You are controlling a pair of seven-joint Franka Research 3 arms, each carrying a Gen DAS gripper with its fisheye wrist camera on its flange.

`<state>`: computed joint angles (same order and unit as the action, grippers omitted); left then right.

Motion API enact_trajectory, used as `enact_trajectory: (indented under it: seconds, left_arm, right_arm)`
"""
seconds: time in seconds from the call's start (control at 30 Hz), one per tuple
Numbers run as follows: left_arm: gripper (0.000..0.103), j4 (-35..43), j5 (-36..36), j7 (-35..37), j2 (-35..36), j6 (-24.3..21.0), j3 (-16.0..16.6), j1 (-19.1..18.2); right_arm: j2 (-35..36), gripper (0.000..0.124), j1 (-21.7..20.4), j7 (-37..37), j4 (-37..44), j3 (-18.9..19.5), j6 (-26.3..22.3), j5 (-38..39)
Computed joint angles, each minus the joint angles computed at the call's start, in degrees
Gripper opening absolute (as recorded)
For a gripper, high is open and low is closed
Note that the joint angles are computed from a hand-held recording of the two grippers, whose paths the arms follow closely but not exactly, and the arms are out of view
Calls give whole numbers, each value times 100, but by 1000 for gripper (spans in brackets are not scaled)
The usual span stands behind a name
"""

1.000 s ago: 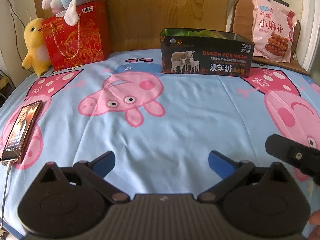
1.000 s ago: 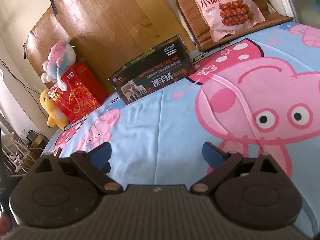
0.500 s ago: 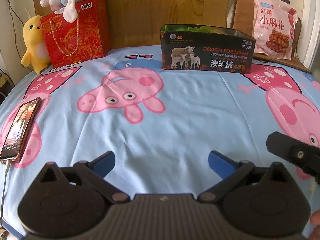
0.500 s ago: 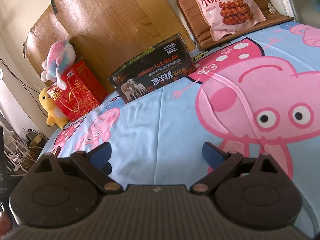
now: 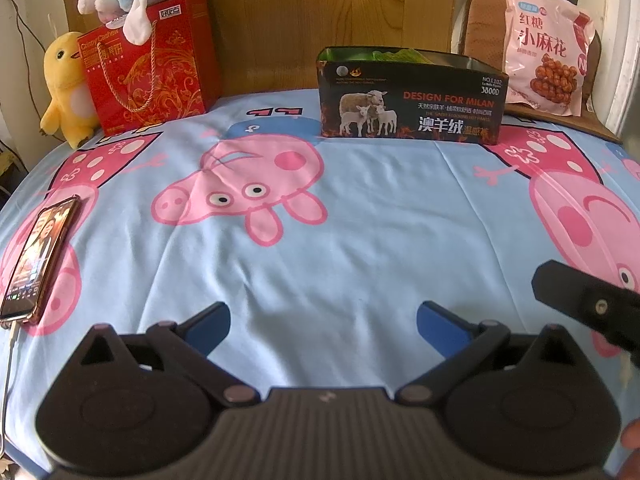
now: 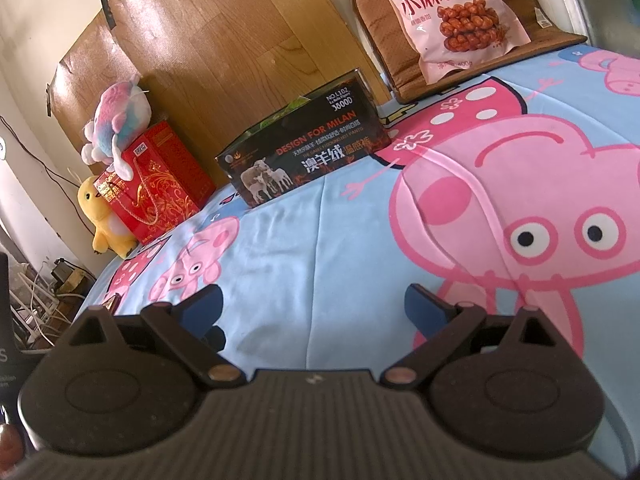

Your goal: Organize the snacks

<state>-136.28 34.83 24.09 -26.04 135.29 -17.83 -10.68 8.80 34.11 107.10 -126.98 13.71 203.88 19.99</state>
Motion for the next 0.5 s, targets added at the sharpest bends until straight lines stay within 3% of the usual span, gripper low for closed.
enact_trajectory:
  seconds: [0.5]
  left_arm:
    - [103, 186, 159, 34, 107, -31, -20, 55]
  right_arm:
    - [-18, 99, 95, -206, -10, -70, 96, 222]
